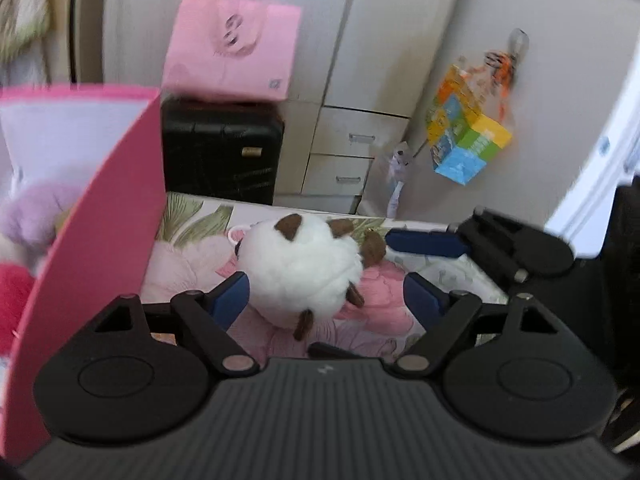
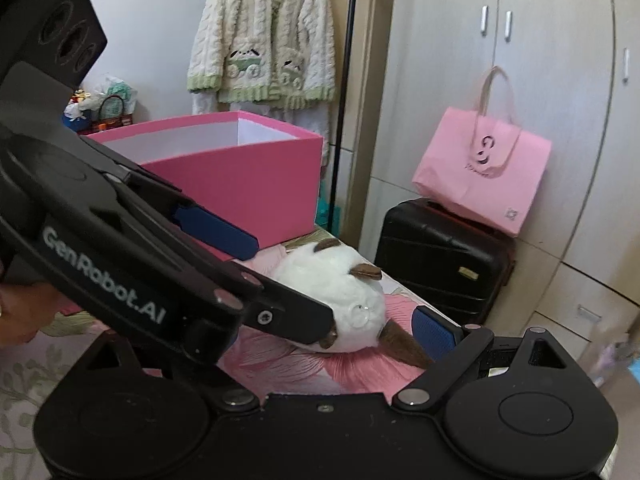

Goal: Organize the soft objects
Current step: 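Grasp the white plush toy with the left tool and lift it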

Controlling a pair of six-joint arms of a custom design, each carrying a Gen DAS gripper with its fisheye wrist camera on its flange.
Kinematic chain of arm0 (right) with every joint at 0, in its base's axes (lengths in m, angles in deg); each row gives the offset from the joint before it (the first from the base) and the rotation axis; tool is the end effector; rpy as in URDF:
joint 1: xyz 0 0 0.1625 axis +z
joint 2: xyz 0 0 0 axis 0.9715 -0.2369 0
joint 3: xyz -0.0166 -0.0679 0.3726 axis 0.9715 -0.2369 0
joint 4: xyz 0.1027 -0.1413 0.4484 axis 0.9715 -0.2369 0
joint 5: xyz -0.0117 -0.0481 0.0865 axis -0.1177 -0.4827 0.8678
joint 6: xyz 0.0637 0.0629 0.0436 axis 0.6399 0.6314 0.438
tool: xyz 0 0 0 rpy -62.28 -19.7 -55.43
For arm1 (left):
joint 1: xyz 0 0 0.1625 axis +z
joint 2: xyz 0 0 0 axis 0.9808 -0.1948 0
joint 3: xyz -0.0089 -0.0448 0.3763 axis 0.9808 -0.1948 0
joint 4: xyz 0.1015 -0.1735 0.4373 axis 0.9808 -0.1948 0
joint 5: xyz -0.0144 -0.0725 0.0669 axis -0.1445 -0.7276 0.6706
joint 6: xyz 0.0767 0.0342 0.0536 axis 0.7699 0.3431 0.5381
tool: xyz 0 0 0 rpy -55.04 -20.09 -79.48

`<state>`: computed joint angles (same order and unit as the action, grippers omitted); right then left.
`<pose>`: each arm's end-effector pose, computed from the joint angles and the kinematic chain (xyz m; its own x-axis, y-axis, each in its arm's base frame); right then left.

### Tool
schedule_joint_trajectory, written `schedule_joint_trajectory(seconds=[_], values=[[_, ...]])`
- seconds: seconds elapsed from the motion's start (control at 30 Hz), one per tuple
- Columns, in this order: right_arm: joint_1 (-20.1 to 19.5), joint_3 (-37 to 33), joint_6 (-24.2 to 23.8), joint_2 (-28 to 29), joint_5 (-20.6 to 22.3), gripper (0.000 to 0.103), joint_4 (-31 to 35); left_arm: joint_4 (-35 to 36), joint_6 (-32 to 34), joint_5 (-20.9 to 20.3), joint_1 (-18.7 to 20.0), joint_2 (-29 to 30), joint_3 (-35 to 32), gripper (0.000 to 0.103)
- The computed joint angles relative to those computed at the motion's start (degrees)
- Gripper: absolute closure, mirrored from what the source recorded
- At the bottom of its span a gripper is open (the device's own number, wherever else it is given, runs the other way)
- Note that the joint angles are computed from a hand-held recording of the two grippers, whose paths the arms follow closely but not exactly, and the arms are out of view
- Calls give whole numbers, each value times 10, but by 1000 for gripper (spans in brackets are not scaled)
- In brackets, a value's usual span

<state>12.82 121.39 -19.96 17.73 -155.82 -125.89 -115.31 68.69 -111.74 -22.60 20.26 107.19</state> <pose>0.1182 -0.5306 0.0883 -0.5501 -0.5369 0.6397 -0.8312 0.4262 -0.3571 -0.1666 -0.5630 0.0859 -0.8019 0.4211 -0.4239 0.5899 0.6711 -0.4491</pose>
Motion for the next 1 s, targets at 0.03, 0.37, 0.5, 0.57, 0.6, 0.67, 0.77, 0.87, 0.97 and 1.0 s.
schedule_joint_trajectory(seconds=[0.03,0.37,0.5,0.57,0.6,0.67,0.77,0.87,0.97,1.0], values=[[2,-9,6,3,-8,8,17,-1,-6,2,2,5,-6,20],[-8,-54,16,23,6,8,95,5,-44,11,20,38,-35,25],[-12,-51,21,28,12,18,74,38,-69,-28,38,38,-43,33],[-10,-52,38,35,4,21,58,27,-58,-25,36,38,-39,36],[-10,-49,47,35,4,23,48,27,-53,-24,35,38,-37,36],[-8,-42,52,35,4,27,30,31,-42,-27,33,34,-35,37],[0,-33,78,37,-13,27,6,41,-35,-38,34,24,-29,37],[3,-23,90,37,-19,27,-14,53,-31,-41,31,14,-23,37],[13,-10,120,30,-37,27,-22,67,-39,-47,26,-2,-11,37],[17,-5,131,26,-42,27,-23,75,-42,-46,23,-8,-7,37]])
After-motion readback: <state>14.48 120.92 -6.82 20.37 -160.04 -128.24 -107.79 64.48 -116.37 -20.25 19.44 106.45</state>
